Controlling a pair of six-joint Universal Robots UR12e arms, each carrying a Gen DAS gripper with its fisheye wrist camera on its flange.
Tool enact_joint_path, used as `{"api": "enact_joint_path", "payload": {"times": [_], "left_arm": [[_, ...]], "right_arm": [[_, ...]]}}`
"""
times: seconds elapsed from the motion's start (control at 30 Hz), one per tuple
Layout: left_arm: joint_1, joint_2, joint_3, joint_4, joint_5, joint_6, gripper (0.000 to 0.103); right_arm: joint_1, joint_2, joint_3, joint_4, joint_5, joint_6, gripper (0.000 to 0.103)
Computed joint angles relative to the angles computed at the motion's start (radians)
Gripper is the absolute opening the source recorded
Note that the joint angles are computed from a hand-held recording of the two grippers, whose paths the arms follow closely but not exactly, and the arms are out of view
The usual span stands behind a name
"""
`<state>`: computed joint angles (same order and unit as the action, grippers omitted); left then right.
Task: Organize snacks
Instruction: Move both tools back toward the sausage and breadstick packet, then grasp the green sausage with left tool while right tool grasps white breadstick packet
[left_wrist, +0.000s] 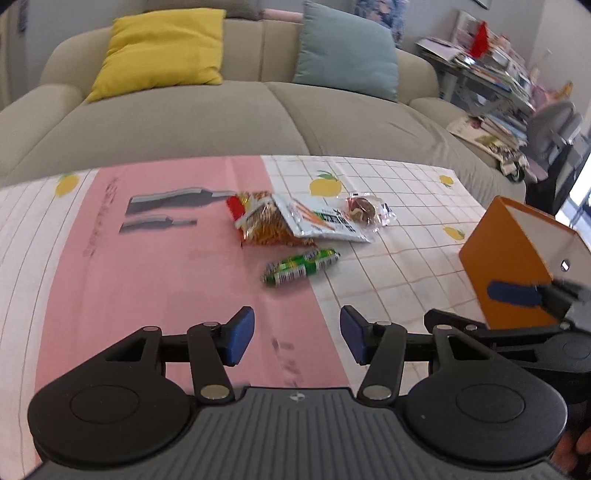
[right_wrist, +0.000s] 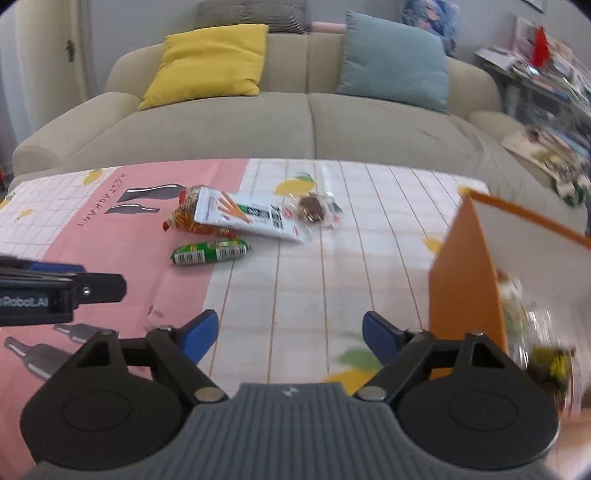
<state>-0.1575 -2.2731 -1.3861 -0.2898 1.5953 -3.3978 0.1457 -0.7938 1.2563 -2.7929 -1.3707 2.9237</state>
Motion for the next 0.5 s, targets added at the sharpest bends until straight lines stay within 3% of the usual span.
{"api": "enact_joint_path", "payload": {"times": [0.2,0.37,0.5], "left_arm": [[0.027,-0.062,0.087,-0.048,-0.086,0.149,0.063],[0.032,-0.109,0.163,-0.120,-0.083,0.275,0.063],[0.040,-0.140,0.216,-0.174,-0.111,0.317,0.063]], "right_arm": [[0.011,0.077,-0.127,0.064,0.007,-0.095,0.070],[0.017,0.137,-0.223,0.114,0.020,-0.181,0.063],[0.025,0.183,-0.287,0.127,0.006,-0.277,0.063]]}}
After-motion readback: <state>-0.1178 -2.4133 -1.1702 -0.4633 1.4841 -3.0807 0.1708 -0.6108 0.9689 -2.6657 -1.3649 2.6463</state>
